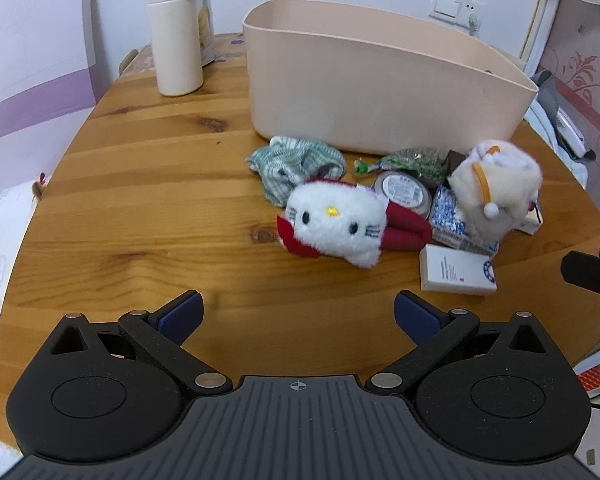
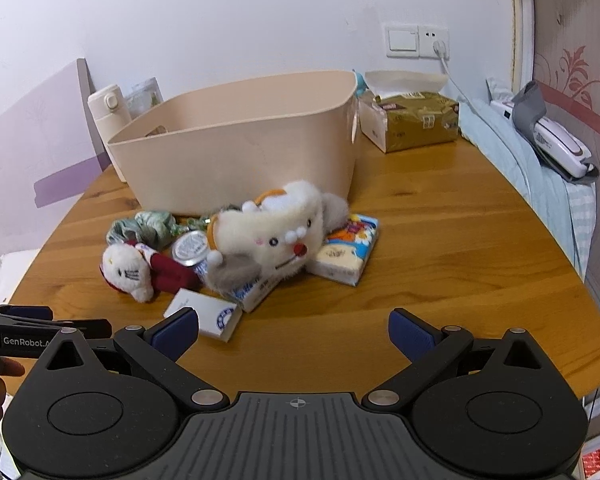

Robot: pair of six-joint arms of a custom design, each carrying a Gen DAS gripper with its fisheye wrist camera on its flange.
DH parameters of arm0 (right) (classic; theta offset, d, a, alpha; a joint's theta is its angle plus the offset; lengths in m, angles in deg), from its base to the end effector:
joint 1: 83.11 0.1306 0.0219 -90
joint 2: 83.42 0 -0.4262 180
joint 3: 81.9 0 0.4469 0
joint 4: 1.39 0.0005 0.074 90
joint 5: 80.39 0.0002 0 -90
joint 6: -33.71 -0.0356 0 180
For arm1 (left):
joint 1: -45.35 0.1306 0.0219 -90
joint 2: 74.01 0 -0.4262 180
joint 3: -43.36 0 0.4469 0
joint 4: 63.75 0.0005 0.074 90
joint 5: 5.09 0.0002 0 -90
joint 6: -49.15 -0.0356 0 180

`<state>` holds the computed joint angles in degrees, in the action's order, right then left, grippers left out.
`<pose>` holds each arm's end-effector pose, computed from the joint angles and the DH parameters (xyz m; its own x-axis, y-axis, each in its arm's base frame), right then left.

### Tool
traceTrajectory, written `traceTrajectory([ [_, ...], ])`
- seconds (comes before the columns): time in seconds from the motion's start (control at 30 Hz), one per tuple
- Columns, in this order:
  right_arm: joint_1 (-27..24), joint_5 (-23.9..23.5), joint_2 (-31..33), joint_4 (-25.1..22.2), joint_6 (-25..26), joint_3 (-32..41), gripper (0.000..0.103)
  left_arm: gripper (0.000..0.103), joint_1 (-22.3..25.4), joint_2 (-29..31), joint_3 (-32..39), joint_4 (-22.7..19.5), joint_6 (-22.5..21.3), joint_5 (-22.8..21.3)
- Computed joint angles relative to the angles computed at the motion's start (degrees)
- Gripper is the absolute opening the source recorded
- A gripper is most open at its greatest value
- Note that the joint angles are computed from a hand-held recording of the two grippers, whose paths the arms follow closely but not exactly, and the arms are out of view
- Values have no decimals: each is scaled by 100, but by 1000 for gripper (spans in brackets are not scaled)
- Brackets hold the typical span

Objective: Organize objects
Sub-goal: 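Move the left tool toward the Hello Kitty plush while the right tool approaches the white cat plush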

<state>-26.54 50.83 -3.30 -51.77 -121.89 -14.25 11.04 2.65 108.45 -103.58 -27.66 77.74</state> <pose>0.2574 0.3464 0.3642 -0.6233 0.2991 -0.7225 0.2555 0.9511 0.1733 0.3569 -0.2388 0.3701 -0.7414 0.2319 -0.6297 0.3346 0.9412 -0.0474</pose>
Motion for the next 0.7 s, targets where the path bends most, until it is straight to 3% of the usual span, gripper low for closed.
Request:
traceTrajectory([
  [0.4,-261,-2,122,322,546,143,100,103,146,269,257,163,-200,216],
  [0.7,-583,-338,339,537,908,317,97,103,251,604,531,173,-237,492],
])
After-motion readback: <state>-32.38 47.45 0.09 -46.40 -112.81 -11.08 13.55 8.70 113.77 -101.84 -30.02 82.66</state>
